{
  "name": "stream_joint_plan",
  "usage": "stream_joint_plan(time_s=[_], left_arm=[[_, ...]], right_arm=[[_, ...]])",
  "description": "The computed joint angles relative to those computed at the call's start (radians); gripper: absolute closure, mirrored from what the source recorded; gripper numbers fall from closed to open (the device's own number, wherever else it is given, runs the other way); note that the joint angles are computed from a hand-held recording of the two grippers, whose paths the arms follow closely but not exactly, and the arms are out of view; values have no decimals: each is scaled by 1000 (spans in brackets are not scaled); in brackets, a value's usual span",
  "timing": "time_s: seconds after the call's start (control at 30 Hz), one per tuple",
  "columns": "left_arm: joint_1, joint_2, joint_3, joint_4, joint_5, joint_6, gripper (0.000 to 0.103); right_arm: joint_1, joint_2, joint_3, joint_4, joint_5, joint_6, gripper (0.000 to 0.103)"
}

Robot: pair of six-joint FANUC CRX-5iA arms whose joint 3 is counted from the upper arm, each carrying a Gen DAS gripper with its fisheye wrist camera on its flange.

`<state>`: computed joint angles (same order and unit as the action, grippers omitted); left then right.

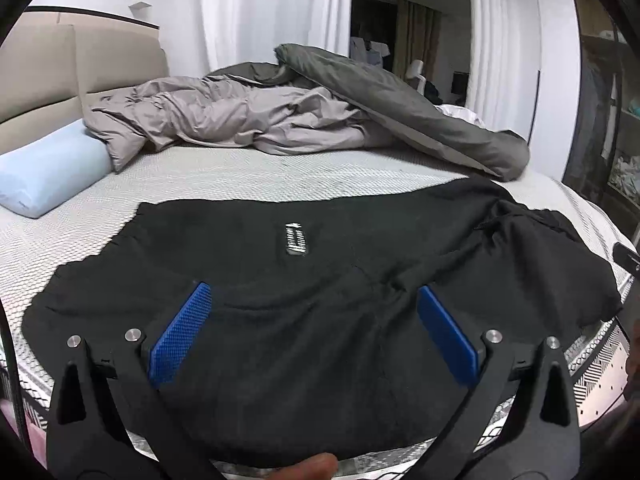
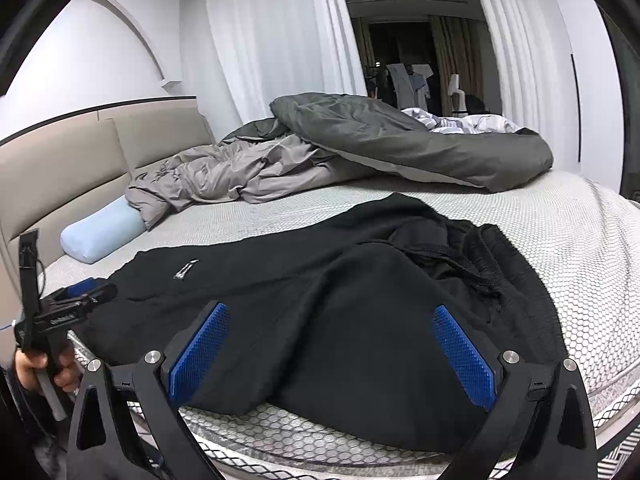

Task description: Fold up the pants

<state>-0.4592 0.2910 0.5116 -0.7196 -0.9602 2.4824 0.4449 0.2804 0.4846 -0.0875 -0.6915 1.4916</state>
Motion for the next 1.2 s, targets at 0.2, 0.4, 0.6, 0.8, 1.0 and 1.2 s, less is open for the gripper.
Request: stream_joint_plan(time_s=[0.2, 0.4, 0.6, 0.8, 1.0, 1.2], left_arm=[[10, -86, -83, -9, -69, 100, 1], [40, -240, -252, -8, -132, 251, 1], [146, -367, -421, 124, -86, 268, 16], [270, -410, -542, 325, 54, 190, 22], [284, -348, -514, 380, 63, 174, 30], [281, -308, -483, 386, 59, 196, 40]], right_arm=[[-2, -11, -7, 3, 1, 21, 0], [-12, -12, 5, -11, -22, 56, 0], [-20, 12, 38, 17, -117, 35, 0], [20, 8, -28, 215, -117, -165, 0], [36, 17, -20, 288, -177, -243, 0], [-21, 26, 106, -24, -279, -74, 0]])
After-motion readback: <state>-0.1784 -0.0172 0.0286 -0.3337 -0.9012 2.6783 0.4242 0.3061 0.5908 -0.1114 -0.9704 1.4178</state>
